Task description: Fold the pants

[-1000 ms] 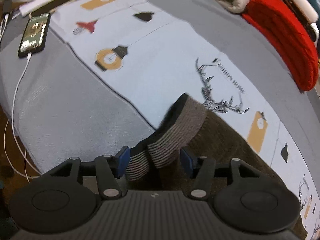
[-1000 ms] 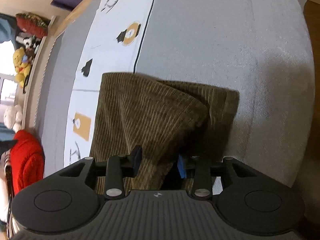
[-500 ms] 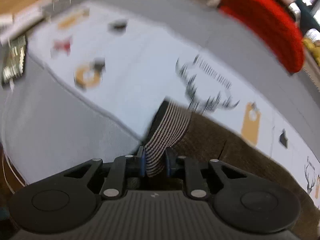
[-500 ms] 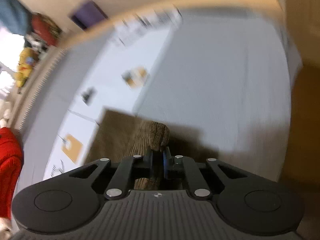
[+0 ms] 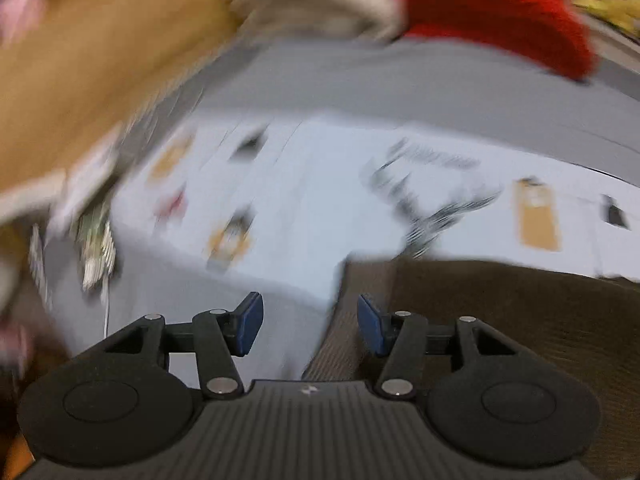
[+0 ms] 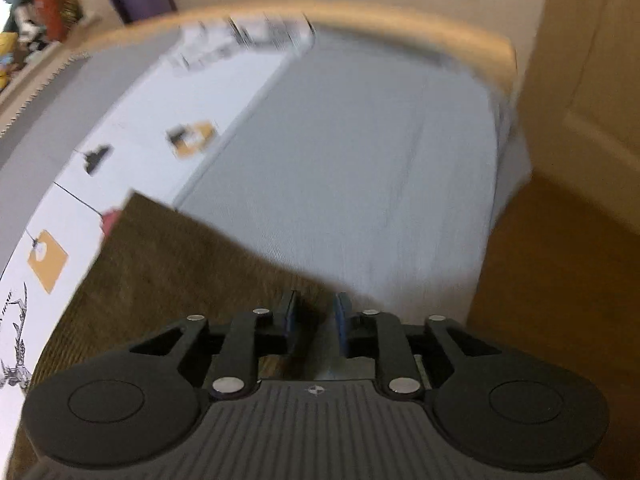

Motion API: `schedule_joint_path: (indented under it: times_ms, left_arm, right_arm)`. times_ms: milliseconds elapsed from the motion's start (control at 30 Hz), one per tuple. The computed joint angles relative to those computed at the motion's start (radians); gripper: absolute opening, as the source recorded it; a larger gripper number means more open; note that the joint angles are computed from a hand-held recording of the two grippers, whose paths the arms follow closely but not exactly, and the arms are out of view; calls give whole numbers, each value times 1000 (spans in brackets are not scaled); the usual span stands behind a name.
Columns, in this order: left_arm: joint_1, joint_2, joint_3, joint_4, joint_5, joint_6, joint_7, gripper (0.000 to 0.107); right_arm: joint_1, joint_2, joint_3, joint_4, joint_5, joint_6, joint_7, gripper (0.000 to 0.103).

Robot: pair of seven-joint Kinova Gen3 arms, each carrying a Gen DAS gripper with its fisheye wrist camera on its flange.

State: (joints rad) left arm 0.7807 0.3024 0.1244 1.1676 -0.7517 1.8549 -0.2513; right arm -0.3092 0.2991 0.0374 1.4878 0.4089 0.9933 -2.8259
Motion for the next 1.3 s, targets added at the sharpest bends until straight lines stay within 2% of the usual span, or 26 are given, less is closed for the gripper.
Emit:
schedule_joint_path:
  times_ms: [100,167,233,333,367,433,500,567,600,667,733,833,900,967,1033,1167,1200,1267,1300]
  left_arm:
    - [-48,27,121,0,-24,-118,-100,57]
    - [-94,50,165,4,41,-184,-180,56]
    - [-89,98,135,-1,106,-185,-262,50]
    - [-46,118,6,21,218,-178,-336,51]
    - [-41,111,-22,17,240,-186,-330,51]
    - [-45,94,-32,18,261,-183,-308,51]
    - [-38,85,-36,-6,246,-186,-278,51]
    - [-17,61,-44,0,186,-219,-223,51]
    - [6,45,-67,16,150,-242,-187,51]
    - [3,45,-91,17,126,-252,-152,43]
    - [-73,72,-67,18,167,-202,-163,29]
    - [-165,77,-36,52,257,-178,-165,29]
    - [-137,90,-55,5,241,-158,-189,29]
    - [-64,76,-93,1,176,-194,-169,30]
    - [-43,67,-105,-6,144,-223,-182,31]
    - [-134,147,-46,-30,219,-119,-172,38]
    - [-125,161,-50,-61,215,-94,-184,38]
    - [-51,175,-92,-132,159,-93,-253,40]
    - [-4,174,-105,-161,119,-117,-278,47]
  right_arm:
    - [-120,-24,79,27,112,-37,-6,22]
    - [-120,-49,67,55,130,-103,44,22]
    - [-45,-62,-10,60,98,-154,126,22]
    - [94,-62,-136,64,-21,-201,248,23]
    - [138,-47,-183,50,-62,-184,288,26]
    - [230,2,-275,-4,-143,-110,368,27]
    - [289,35,-310,-45,-223,-52,416,27]
    - [279,40,-281,-53,-256,-38,441,27]
    - [256,41,-241,-57,-272,-38,462,27]
    - [194,43,-149,-62,-309,-34,510,27]
    - [147,41,-83,-64,-335,-30,532,27]
    - [94,26,-38,-38,-329,-47,500,27]
    - [87,15,-26,-22,-311,-62,463,27]
    - [84,-3,-16,1,-291,-83,423,27]
    - [78,-24,-4,33,-247,-117,363,27]
    - [83,-77,15,115,-167,-200,212,29]
    - [75,-92,42,138,-167,-218,174,32]
    - [106,-106,45,161,-200,-234,136,37]
    - [146,-107,21,169,-228,-240,137,39]
